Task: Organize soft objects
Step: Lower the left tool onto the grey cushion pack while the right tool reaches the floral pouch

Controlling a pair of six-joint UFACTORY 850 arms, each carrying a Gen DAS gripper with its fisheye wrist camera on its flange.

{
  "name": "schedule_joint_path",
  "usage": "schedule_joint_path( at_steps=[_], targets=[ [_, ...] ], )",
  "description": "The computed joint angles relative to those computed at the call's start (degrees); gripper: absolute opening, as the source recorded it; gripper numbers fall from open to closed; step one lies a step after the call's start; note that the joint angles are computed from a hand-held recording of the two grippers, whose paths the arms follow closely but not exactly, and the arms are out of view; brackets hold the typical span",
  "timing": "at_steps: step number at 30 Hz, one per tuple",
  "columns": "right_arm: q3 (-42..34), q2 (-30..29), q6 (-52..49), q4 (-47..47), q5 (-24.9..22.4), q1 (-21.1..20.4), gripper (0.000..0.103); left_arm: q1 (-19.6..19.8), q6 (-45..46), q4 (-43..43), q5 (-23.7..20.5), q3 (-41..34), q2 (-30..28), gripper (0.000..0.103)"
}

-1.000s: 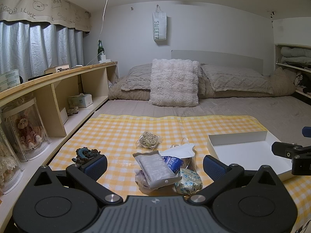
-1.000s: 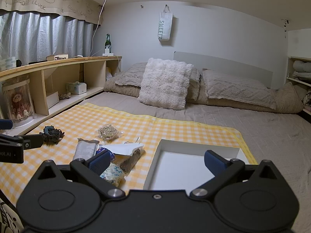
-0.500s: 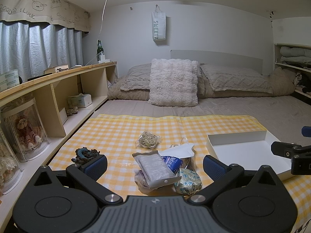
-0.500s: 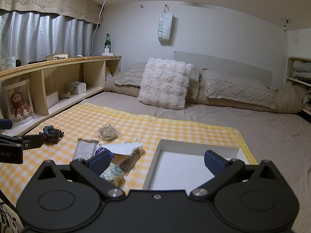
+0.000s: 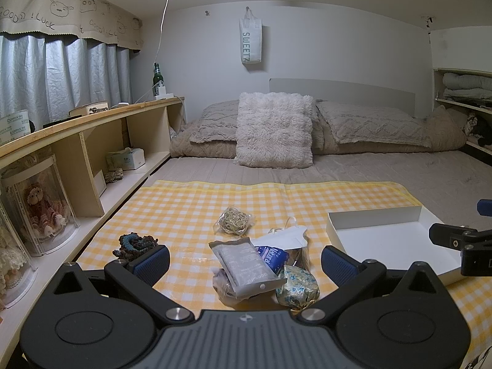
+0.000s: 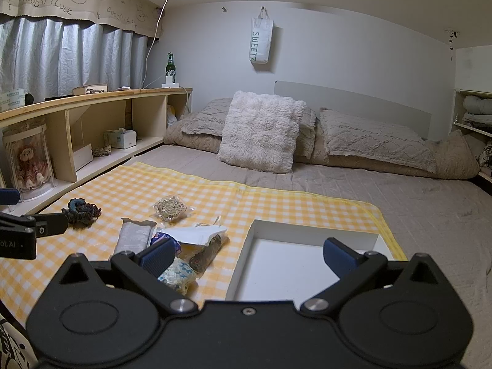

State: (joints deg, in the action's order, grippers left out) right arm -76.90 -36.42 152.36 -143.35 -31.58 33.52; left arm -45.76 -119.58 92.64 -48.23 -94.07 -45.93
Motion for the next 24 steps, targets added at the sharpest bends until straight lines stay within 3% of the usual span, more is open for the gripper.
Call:
schedule_joint_path(
  at_steps=[15, 24],
  targets=[
    [-0.28, -0.36, 2.77, -3.81, 0.72, -0.49, 0.103, 0.3, 2.7, 0.46, -1.09, -1.47, 1.0, 0.103],
    [-6.12, -1.19, 3.94, -10.61, 2.46, -1.69, 0.103, 3.06, 9.36, -1.68, -2.18, -10.99, -2.18, 0.103]
  ],
)
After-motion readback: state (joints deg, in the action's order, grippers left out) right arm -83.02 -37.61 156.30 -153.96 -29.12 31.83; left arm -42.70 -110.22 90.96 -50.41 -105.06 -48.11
